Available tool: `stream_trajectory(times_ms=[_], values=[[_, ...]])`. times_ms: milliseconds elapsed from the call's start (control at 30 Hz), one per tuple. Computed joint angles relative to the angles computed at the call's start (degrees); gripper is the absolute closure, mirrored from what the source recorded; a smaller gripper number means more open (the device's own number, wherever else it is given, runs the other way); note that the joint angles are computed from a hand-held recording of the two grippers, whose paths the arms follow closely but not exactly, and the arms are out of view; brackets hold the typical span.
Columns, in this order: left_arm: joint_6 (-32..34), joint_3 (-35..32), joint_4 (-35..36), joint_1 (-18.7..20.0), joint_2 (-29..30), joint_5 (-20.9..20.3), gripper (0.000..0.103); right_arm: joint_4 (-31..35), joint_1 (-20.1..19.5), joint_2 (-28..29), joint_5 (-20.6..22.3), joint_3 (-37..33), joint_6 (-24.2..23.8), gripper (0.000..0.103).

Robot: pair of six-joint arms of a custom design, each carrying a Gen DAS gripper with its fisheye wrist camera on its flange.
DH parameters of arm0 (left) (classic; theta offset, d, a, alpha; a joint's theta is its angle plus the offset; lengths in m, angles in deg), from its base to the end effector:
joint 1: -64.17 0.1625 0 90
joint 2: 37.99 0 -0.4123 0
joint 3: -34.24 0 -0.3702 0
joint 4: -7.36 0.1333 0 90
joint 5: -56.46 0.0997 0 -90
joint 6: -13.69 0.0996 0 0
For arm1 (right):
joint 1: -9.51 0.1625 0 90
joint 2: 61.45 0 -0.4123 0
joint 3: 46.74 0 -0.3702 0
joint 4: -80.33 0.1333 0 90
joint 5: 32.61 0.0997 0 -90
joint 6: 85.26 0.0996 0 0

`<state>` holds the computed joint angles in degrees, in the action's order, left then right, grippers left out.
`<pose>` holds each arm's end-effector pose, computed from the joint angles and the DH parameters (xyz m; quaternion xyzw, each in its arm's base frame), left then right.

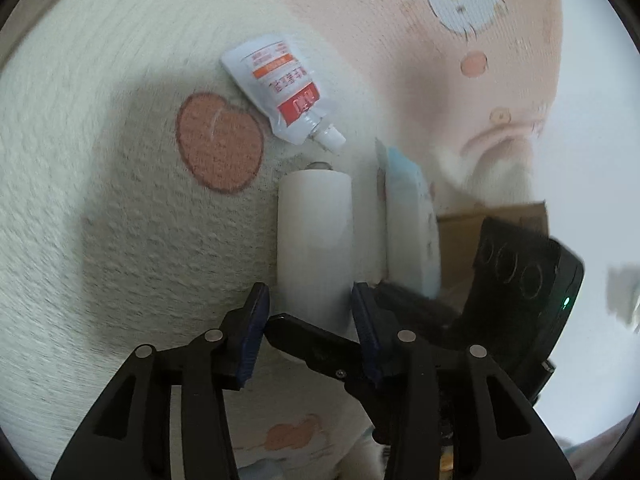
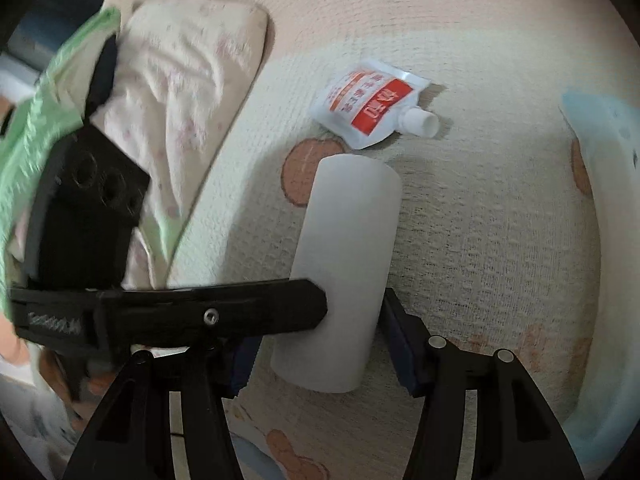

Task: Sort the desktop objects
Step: 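Carry the white tube in the left gripper toward the cardboard box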

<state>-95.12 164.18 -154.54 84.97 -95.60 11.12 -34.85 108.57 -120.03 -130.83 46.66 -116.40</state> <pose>-0.3320 -0.3436 0.0863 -0.3121 0.8708 -0.3798 0.0101 0.2122 -0.5744 0.1891 0.3472 -0.9313 -0.0959 0.0540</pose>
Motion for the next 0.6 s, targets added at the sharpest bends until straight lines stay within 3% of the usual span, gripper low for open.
stream_trajectory(times_ms=[167, 400, 433, 600], values=[[-0.61, -1.11, 7.51, -0.09, -2.45, 1.24, 0.055, -0.01, 0.07, 0.02, -0.64, 0.16, 0.03, 0.049], [1.56, -0.70, 4.37, 1.58, -1.93, 1.29, 0.055, 1.37, -1.22, -0.13, 1.25, -0.48, 0.88, 0.050], [1.71, -0.64, 3.22, 1.48, -1.48, 1.47, 0.062, 1.56, -1.37, -0.18, 1.46, -0.58, 0.77, 0.050], [-2.47, -0.99, 4.60, 0.03, -0.61, 3.72, 0.062, 1.07, -2.37, -1.13, 2.41, -0.19, -0.10, 0.056]])
